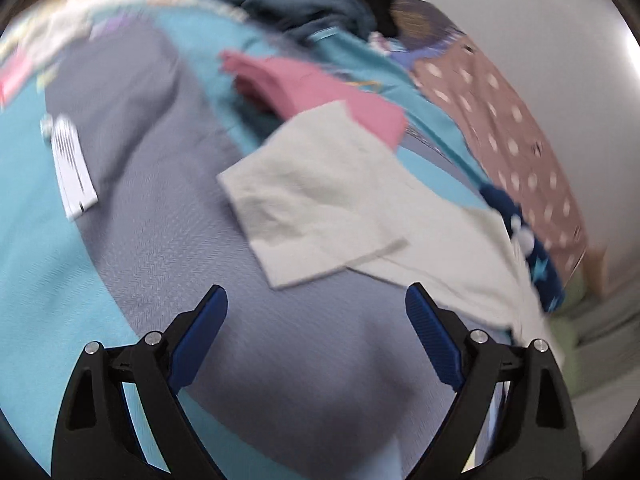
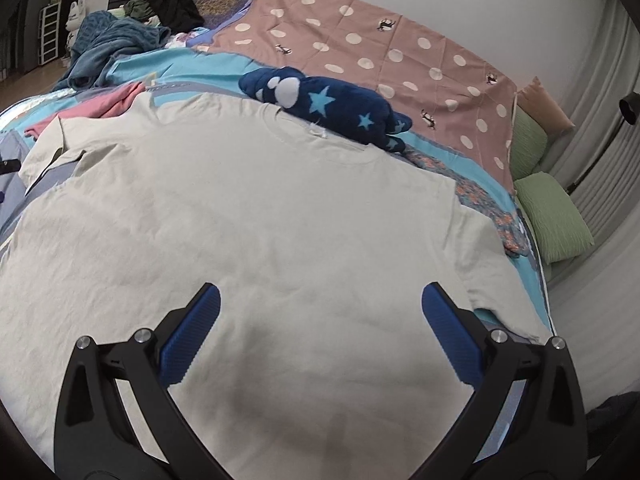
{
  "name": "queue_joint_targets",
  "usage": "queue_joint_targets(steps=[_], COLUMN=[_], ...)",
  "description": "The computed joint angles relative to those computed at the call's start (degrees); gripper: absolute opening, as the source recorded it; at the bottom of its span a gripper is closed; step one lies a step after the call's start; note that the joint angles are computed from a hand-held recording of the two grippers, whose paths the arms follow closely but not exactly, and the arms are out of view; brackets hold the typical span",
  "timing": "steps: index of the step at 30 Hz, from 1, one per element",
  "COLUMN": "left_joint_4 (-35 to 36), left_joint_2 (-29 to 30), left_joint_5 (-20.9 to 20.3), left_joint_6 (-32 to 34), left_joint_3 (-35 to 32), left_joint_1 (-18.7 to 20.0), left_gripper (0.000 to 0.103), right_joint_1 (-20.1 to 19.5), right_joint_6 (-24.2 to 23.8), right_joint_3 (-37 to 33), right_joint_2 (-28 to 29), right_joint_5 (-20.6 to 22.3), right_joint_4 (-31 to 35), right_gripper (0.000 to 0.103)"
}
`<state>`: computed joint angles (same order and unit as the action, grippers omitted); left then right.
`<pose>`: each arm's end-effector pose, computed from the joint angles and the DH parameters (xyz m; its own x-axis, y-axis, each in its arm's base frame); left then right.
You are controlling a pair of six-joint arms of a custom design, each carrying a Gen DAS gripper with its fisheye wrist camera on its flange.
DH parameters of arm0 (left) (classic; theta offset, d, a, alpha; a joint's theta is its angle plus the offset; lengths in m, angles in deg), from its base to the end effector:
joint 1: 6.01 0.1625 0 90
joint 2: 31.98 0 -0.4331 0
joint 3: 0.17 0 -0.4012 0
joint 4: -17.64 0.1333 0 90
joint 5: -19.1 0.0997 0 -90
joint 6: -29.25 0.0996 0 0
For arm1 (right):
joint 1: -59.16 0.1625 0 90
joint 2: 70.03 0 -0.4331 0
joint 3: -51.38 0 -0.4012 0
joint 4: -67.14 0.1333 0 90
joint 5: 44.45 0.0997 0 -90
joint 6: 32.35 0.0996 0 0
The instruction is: Fold small clothes
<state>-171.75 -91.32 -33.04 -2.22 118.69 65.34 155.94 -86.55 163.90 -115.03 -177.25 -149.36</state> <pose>0.0079 -0.5845 0.1929 -0.8735 -0.4822 -0.0671 -0.2469 0.5574 -0.7927 0.1329 -0.5619 0.1458 -0.4171 -0.1275 0.8999 -0.6823 0.6980 -0.2173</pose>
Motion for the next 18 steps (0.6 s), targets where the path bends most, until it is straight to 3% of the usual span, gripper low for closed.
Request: queue_joint_targets(steps=[3,6,7,8,9,11,15,18], left_joint_4=[6.01,8.77,8.80,7.78,6.06,5.60,2.23,0.79], left_joint_2=[0.00,0.93,1.45,2.04,2.57,2.51,1.61,0.69], left_joint_5=[-1.23,-7.35,-7.66,-7.38,-8.42,-12.66,-11.02,-12.36], left_joint_6=[-0.49,-1.25,-1.29,-0.10,1.74,0.89,3.07,6.81], left_joint_3=[-2.72,-5.59,-6.25,-6.73,-7.12,-7.62,-5.95,-5.57], left_joint_1=[2.15,4.83,5.27,5.45,5.80,6.96,3.37,-0.16], left_gripper=[0.091,0.091,0.091,0.083,0.050,0.007,0.003,0.003], right_joint_1=[0.11,0.10,0.15,0.10,0.06,-0.04,-0.37,-0.64], right_joint_6=[-0.41,-0.11,-0.01,0.09,0.21,0.30,0.06,2.04], right_joint_3=[-0.90,-1.28,-1.39,-1.51,-1.38,-1.09,-0.43,-0.03], right_joint_2=[0.84,0.89,0.98,0.97,0.91,0.77,0.48,-0.46], right_joint_5=[-0.15,0.37,0.34,0.35,0.34,0.27,0.56,1.41], right_joint_4=[0.55,1.10,1.07,1.17,1.16,1.14,-0.62,0.71], right_gripper=[0.101,0.101,0.101,0.101,0.101,0.101,0.101,0.101])
